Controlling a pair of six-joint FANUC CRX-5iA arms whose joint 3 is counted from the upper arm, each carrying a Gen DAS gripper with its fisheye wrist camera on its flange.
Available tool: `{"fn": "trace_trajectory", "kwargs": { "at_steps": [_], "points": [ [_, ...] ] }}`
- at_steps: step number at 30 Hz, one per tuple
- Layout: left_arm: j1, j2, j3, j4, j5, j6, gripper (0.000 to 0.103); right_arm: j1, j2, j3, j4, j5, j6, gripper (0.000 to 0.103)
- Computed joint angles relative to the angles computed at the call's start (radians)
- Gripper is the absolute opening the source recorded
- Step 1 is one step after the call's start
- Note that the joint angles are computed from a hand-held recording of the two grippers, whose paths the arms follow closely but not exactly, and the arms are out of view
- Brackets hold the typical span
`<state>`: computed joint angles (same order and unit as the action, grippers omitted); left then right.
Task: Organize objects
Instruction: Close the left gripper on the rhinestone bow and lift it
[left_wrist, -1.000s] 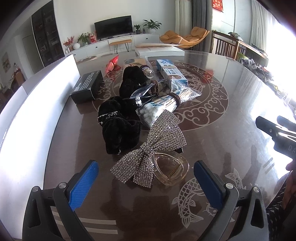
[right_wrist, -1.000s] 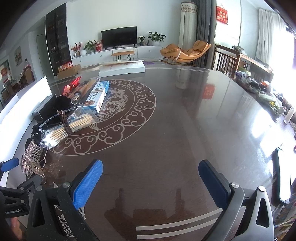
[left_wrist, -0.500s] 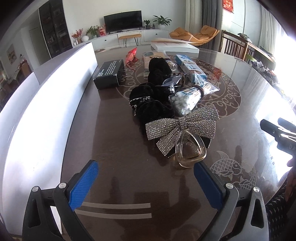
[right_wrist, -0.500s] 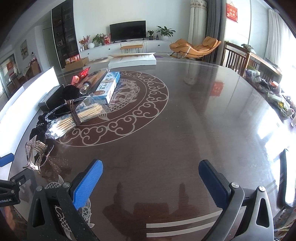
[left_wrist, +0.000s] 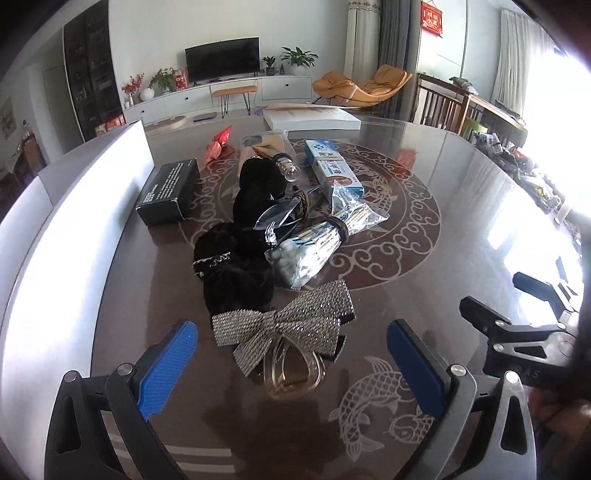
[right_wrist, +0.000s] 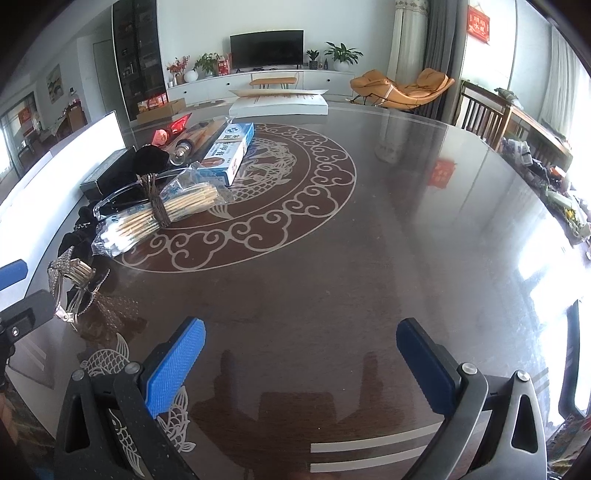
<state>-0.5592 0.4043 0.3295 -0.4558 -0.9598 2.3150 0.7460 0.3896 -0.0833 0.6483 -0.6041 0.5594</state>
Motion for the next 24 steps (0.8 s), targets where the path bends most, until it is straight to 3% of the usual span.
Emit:
{"fn": "trace_trajectory", "kwargs": {
  "at_steps": [6,24],
  "points": [
    [-0.037,0.066,0.088,-0.099,-0.121,-0.012,0.103,-0.006,-0.009,-0.005,-0.011,0.014,-0.008,0.103],
    [0.034,-0.076,-0.117,-0.044,-0.119,0.031,0.103,-0.002,-0.008,-0.003,-0.008,0.015,-0.009,0.103]
  ]
}}
